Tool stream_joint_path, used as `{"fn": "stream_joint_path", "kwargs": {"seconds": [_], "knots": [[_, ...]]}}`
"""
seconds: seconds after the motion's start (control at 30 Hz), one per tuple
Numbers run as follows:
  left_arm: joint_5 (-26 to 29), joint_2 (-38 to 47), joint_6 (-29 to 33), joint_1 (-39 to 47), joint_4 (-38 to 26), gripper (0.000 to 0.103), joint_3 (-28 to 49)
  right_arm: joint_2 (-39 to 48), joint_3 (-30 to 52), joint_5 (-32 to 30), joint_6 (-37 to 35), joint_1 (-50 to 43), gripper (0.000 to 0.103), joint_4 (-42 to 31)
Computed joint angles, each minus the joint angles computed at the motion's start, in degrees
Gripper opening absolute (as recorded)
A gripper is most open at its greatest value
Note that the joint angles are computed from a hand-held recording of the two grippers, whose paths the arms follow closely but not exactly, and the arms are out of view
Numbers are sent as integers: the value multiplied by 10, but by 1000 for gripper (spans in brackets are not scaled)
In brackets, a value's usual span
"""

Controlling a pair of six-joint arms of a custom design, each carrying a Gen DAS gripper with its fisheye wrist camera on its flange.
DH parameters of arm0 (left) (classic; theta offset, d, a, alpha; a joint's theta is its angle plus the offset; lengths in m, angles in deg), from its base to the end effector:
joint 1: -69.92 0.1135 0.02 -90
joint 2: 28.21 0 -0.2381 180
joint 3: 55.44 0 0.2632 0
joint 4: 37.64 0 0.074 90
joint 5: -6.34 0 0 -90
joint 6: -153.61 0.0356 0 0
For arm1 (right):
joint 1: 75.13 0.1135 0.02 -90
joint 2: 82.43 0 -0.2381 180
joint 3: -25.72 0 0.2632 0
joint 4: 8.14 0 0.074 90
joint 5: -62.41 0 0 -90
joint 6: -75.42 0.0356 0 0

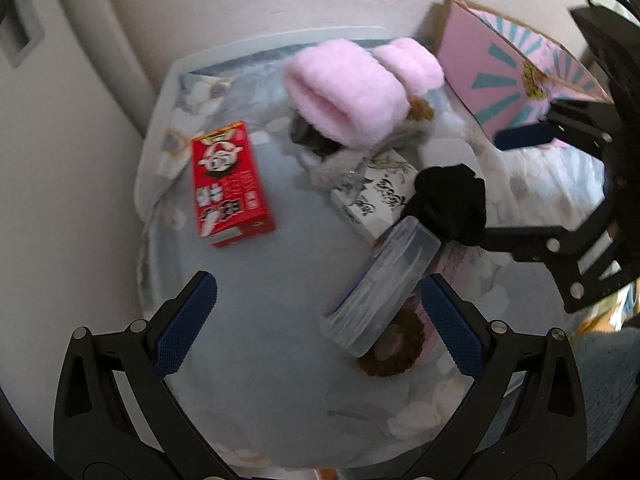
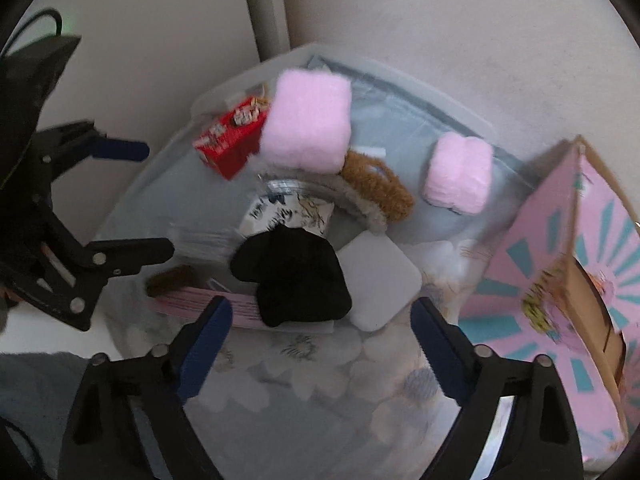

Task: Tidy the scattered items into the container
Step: 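Grasp the clear plastic case with the left gripper while the right gripper grasps the black cap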

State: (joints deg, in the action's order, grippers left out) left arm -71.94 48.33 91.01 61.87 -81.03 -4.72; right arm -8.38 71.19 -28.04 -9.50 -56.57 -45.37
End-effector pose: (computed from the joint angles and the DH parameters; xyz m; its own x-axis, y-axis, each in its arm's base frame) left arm 0.2368 -0.0408 0.1287 -0.7259 0.5578 -0.4025 0.6111 0.7915 -0.0053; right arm 0.2185 0.0737 0.1165 -0.8898 -0.2054 -0.4075 -0.2435 0.9689 0.0434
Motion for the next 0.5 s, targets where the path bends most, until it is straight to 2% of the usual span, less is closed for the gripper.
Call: {"fn": "stream_joint_path", "kwargs": {"seconds": [0.17,0.23,0.4,0.43,0.47,0.5], "knots": [[-2,17,-1,-15,9,101,-3,44,10,-22,-44,-22,86,28],[0,24,-1,-17,12,98,-3,55,15,-25,-51,-24,86,34],[-6,53,-5,-23,7,73,10,89,33,-15,-58,-16,86,42],[-3,55,-4,-23,5,68,11,94,36,-12,-58,-14,82,44],[3,57,-4,-20,0,65,14,102,40,-12,-60,-12,71,45],[9,56,-3,-19,-4,59,14,109,45,-13,-60,-11,66,44]]}}
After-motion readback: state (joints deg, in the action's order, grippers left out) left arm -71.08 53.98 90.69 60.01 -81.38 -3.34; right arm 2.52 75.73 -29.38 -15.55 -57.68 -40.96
